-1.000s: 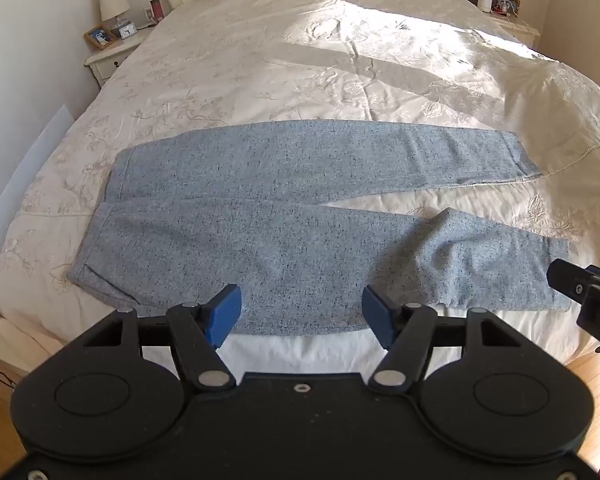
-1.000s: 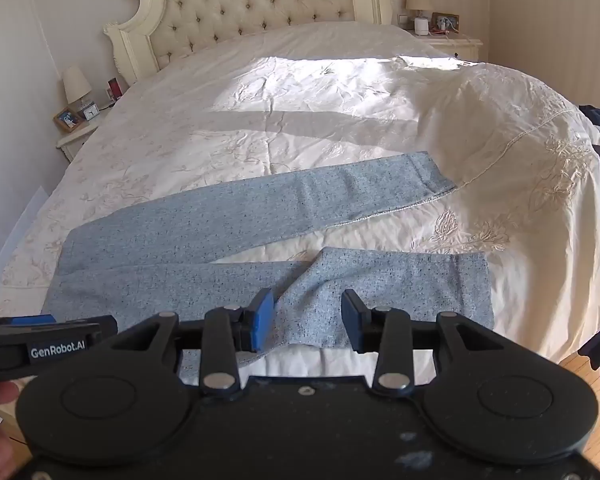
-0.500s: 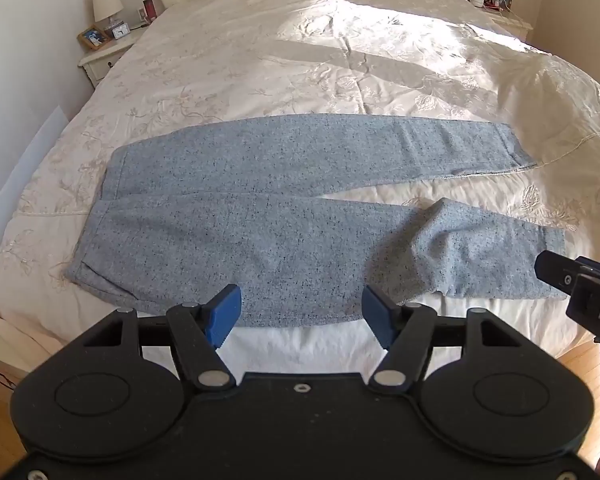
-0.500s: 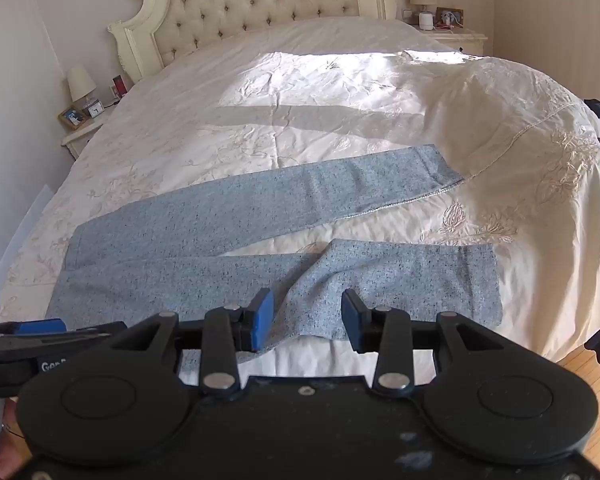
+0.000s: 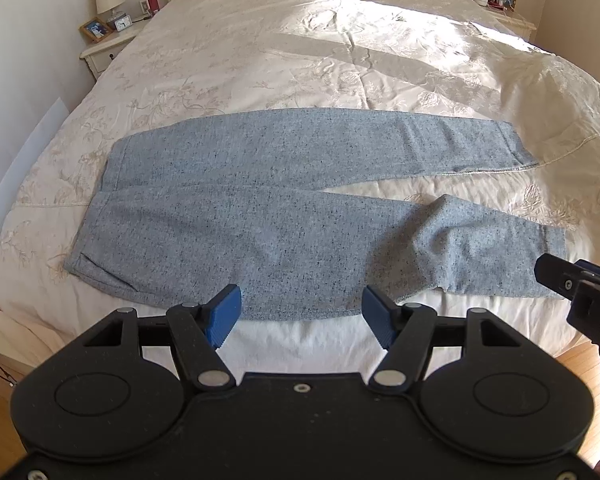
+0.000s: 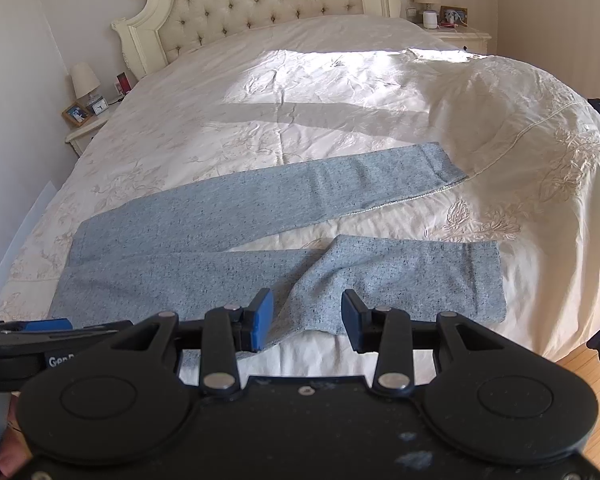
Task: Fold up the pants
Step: 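Move both tools toward the grey speckled trousers on the bed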
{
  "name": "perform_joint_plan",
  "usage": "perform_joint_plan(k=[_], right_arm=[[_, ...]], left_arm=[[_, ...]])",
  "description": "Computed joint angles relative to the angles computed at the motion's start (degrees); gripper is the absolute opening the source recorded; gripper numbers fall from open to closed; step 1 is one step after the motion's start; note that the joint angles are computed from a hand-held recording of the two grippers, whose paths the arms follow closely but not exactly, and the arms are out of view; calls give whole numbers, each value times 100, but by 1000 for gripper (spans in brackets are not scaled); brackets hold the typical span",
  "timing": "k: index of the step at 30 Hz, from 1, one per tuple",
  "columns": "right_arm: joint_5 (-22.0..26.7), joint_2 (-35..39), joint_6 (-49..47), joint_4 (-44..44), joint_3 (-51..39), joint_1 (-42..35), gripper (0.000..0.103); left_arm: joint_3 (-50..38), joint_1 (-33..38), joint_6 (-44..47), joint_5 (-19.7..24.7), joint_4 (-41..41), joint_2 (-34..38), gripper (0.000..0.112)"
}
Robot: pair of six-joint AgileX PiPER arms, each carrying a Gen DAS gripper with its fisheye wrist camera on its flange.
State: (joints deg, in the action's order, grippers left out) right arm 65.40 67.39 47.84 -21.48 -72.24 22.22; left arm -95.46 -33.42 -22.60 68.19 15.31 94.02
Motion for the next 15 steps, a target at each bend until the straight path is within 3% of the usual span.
perform_joint_plan(k=[15], right_arm=[[-16,109,-343,260,-75,-230,40]], left_arm=[[2,-3,-30,-20,41,49,69]])
